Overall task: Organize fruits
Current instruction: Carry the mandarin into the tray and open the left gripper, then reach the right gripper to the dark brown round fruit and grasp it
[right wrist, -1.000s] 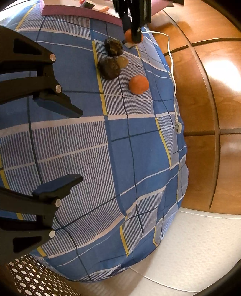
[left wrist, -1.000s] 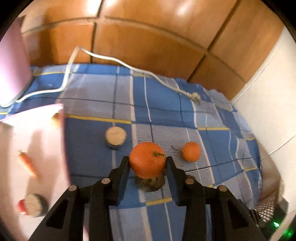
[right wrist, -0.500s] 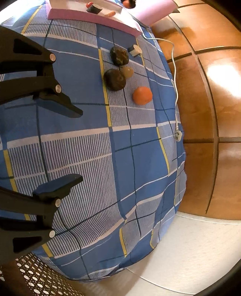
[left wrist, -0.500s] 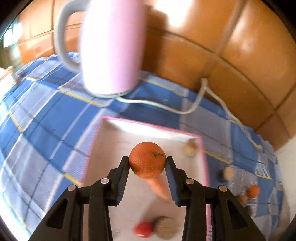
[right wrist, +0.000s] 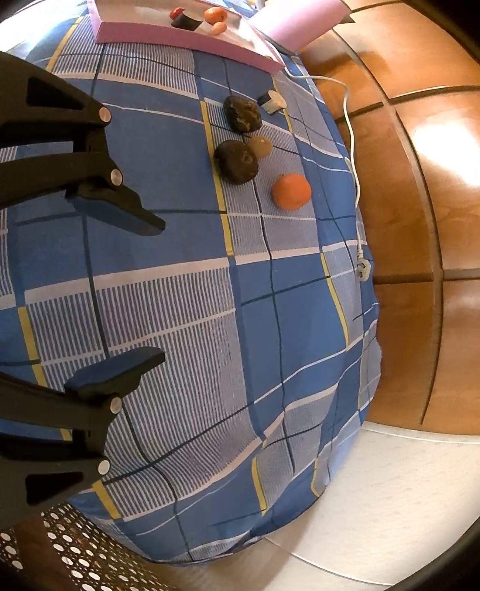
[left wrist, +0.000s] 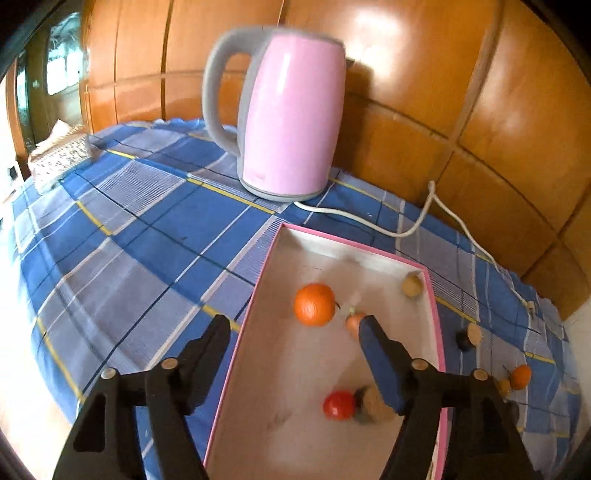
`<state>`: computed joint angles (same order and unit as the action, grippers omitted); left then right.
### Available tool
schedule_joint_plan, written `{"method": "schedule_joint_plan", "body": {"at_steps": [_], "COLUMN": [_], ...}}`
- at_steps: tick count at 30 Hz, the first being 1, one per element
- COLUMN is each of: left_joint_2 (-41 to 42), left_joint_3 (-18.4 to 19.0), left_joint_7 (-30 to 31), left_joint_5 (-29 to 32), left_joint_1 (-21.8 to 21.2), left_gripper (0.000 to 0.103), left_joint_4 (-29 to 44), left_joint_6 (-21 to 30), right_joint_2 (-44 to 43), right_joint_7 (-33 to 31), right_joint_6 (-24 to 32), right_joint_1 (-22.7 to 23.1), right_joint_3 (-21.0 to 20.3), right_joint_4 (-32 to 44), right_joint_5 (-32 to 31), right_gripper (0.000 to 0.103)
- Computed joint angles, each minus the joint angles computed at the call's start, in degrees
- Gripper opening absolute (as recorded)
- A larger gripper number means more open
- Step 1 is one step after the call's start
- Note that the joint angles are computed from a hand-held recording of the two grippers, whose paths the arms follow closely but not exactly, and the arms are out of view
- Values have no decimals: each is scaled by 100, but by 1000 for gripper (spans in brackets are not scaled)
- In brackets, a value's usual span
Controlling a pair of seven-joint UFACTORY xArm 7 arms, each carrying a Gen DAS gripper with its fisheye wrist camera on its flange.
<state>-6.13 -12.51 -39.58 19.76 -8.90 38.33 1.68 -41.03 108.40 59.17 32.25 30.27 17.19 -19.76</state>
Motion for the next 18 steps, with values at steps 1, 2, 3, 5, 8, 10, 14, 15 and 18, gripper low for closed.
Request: {"method": "schedule_joint_plan", "body": {"at_steps": [1,2,3,5,8,10,14,15,18], "left_joint_2": [-219,-330,-464,-783,-1121,-1379,-1765,-1848,-1944], "left_joint_3": [-92,-226,-253,-84,-27,-177,-474,-523,-696], "left_joint_7": [-157,-267,-248,15,277,335,367,376,396], "left_joint_5": [149,241,190,-130,-453,-581,-852,-891,-939], "left_joint_1": [90,220,212,-103,-373,-374,-333,-348,-307], "left_gripper": [74,76,78,78,79,80,83,83,84], "left_joint_4": [-225,-357,-507,-885,-1275,-1543,-1932,-2030,-2141], "left_joint_6": [-94,-161,-205,-236,-200,-159,-147,-168,-109], "right_joint_2": [-18,-25,-29,-44,-63,-65,-52,-44,-11], "right_joint_7": [15,21,24,38,60,72,87,89,78], "right_joint_6": [-17,-18,-22,-31,-72,-101,-143,-147,-211], "right_joint_1": [13,23,30,47,62,69,70,67,67], "right_joint_3": [-8,-5,-3,4,8,10,32,39,50], "right_joint_4": [-14,-17,-18,-22,-36,-46,-40,-32,-12], "right_joint_5": [17,24,28,40,55,66,56,49,14], "right_gripper": [64,64,64,64,64,64,64,64,64]}}
